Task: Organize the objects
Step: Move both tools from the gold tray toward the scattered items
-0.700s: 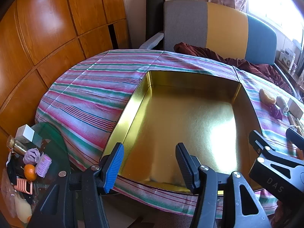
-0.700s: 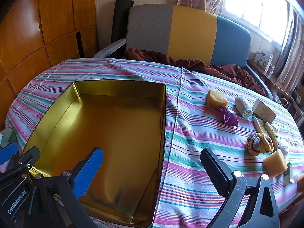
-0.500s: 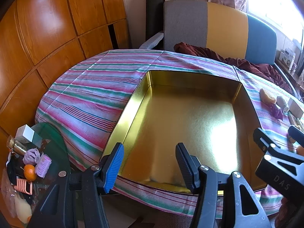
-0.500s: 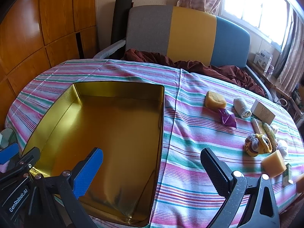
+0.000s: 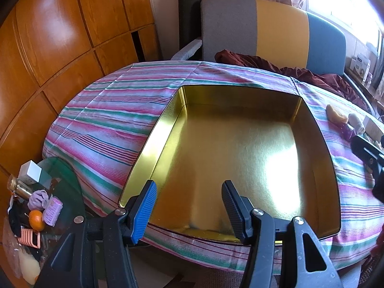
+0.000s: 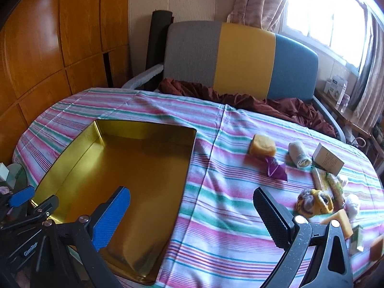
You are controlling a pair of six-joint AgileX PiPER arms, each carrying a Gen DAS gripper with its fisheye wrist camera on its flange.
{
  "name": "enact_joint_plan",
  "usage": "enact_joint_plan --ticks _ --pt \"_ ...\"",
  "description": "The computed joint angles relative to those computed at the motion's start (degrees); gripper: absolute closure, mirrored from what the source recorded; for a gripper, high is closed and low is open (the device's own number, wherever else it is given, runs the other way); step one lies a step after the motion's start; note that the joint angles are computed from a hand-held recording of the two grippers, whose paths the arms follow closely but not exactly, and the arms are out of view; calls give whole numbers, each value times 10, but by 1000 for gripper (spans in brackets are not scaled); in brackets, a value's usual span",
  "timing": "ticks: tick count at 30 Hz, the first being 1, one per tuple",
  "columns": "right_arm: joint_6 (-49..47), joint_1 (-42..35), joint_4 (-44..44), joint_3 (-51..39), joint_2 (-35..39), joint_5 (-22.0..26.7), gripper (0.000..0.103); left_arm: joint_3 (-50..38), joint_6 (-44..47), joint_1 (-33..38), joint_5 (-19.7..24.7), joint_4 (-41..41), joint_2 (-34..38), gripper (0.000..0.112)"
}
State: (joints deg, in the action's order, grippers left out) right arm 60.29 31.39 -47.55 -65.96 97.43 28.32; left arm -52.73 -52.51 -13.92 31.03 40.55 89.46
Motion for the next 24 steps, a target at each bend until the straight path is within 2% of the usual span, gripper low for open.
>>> enact_joint_plan --ticks 10,14,17,21,24 --pt "-37 -62 35 68 -32 -25 0 2 -38 -27 18 52 -2 55" --pt "-38 -88 33 101 -44 -32 0 4 -14 -37 11 34 -4 55" --pt "-67 -119 57 132 -57 -55 0 9 71 -33 -26 -46 -11 55" --pt "-112 -173 95 182 -79 -95 0 21 240 -25 -76 -215 -19 55" --pt "-176 -218 155 210 -91 -114 0 24 291 -41 -86 -266 -22 55"
